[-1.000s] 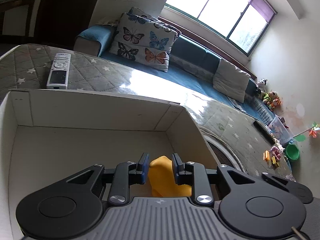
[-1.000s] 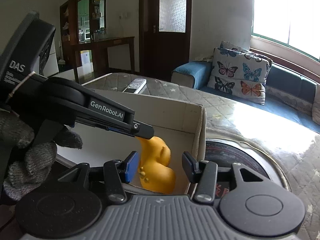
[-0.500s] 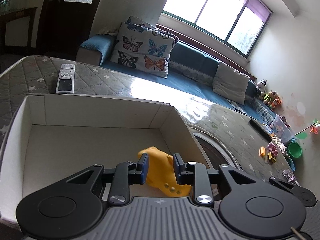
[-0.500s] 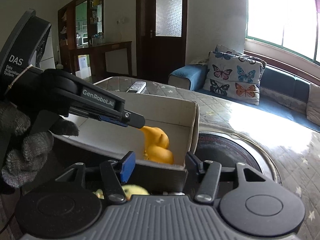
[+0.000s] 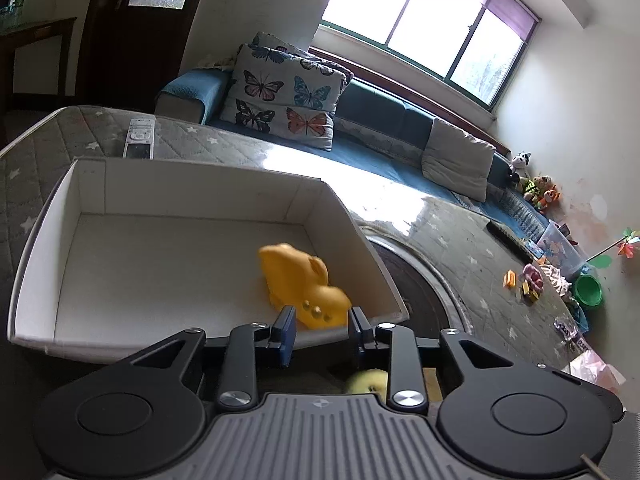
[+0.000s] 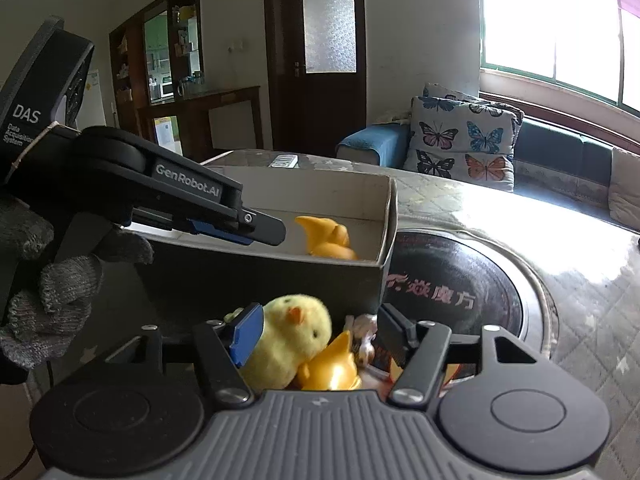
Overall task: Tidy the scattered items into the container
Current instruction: 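Open both grippers to release the orange toy inside the box, then move both grippers down to the yellow plush chick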
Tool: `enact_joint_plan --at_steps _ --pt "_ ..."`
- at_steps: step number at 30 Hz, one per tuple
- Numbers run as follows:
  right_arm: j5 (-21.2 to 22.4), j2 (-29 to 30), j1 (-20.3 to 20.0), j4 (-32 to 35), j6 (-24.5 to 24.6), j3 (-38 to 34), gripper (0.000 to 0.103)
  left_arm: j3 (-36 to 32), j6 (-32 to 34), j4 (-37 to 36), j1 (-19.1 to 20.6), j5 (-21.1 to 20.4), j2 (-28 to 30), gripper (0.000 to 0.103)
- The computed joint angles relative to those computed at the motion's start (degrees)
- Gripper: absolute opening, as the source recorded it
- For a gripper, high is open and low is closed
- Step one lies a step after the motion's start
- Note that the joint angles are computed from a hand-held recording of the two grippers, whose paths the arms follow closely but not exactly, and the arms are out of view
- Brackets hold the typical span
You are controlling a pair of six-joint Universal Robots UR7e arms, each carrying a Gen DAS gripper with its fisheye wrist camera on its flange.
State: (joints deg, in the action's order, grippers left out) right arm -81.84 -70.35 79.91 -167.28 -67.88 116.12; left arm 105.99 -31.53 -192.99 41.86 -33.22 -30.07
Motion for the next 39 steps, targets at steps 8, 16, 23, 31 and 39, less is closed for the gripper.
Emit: enact_joint_plan --at_steps 8,16,23,31,39 --pt "1.64 -3.18 -1.73 0.73 -1.2 3.65 0.07 2.43 -6.13 3.3 -2.27 1.84 -0.07 0.031" --pt "2.36 -5.2 -3.41 1.12 -2.64 6.71 0.07 4.36 -11.3 5.92 -4.23 3.36 -0.12 0.031" --pt "2.39 -6.22 -4.22 1.54 -3.34 8.56 0.071 5.11 -15.48 10.04 -5.58 4.08 -0.14 0.031" --pt "2.27 -6.72 -4.46 1.66 -3.97 9.72 0.072 5.67 -19.69 14.43 -6.79 5.53 -0.44 0.031" --pt "2.01 -6.9 -4.32 1.39 -4.19 10.62 0.076 6.74 -24.73 18.69 -7.55 6.23 -1.05 0.031"
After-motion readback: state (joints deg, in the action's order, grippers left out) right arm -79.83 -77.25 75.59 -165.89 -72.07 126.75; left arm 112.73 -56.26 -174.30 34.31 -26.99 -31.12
